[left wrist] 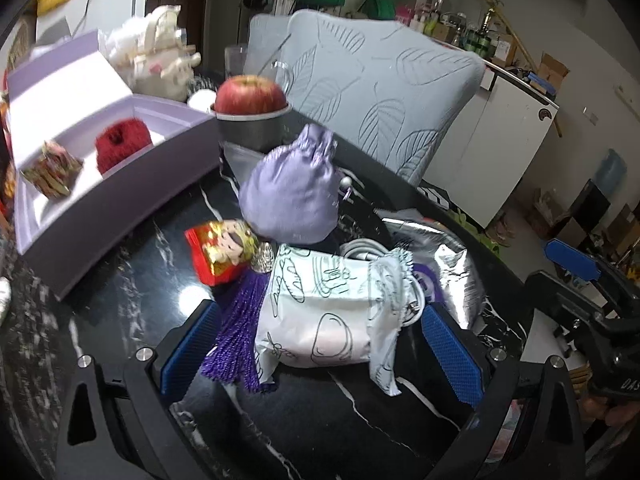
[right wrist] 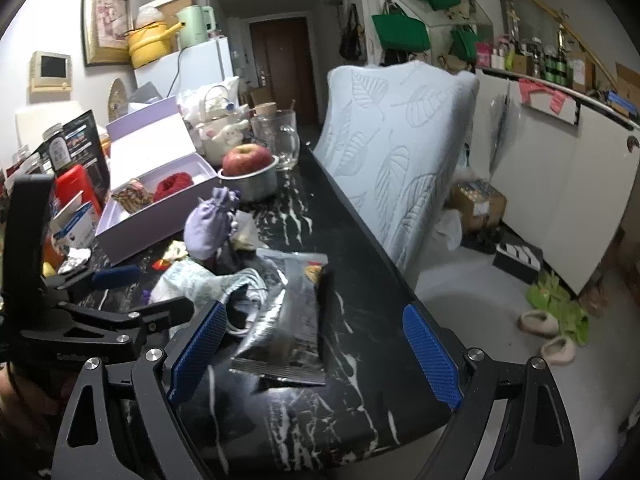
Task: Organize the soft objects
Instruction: 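Lower the left tool onto the white printed cloth pouch and close it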
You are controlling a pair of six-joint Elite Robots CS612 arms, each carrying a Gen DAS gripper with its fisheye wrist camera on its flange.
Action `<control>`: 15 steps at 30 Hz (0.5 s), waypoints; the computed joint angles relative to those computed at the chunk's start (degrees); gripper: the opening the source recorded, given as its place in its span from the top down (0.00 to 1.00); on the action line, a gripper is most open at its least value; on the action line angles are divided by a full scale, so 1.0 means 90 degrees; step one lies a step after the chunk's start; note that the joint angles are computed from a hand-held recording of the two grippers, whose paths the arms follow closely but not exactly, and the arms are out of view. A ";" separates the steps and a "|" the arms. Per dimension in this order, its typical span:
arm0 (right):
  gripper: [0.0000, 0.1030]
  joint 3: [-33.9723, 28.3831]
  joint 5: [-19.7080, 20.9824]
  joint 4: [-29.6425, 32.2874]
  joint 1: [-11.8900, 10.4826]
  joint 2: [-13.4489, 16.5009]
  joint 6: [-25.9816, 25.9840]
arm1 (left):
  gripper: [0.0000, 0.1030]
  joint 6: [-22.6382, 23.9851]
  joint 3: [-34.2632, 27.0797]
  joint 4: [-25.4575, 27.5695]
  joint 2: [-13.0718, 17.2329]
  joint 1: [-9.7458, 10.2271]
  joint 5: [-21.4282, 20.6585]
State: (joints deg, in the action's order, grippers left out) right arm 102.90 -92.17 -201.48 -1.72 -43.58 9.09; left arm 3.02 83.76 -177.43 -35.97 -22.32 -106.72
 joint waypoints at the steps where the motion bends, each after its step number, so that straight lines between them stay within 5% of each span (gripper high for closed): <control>1: 0.12 -0.0024 0.0006 0.0040 -0.0014 0.0019 0.0056 | 0.01 -0.0022 -0.0023 0.0039 0.0014 0.0005 -0.0021; 15: 0.12 -0.0253 0.0294 0.0446 -0.0140 0.0174 0.0284 | 0.27 0.0420 -0.0295 0.0401 0.0195 0.0020 -0.0499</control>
State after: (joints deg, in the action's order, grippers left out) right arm 100.62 -89.53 -197.47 -2.97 -42.01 11.65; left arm 6.81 81.10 -173.82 -34.21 -22.14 -111.21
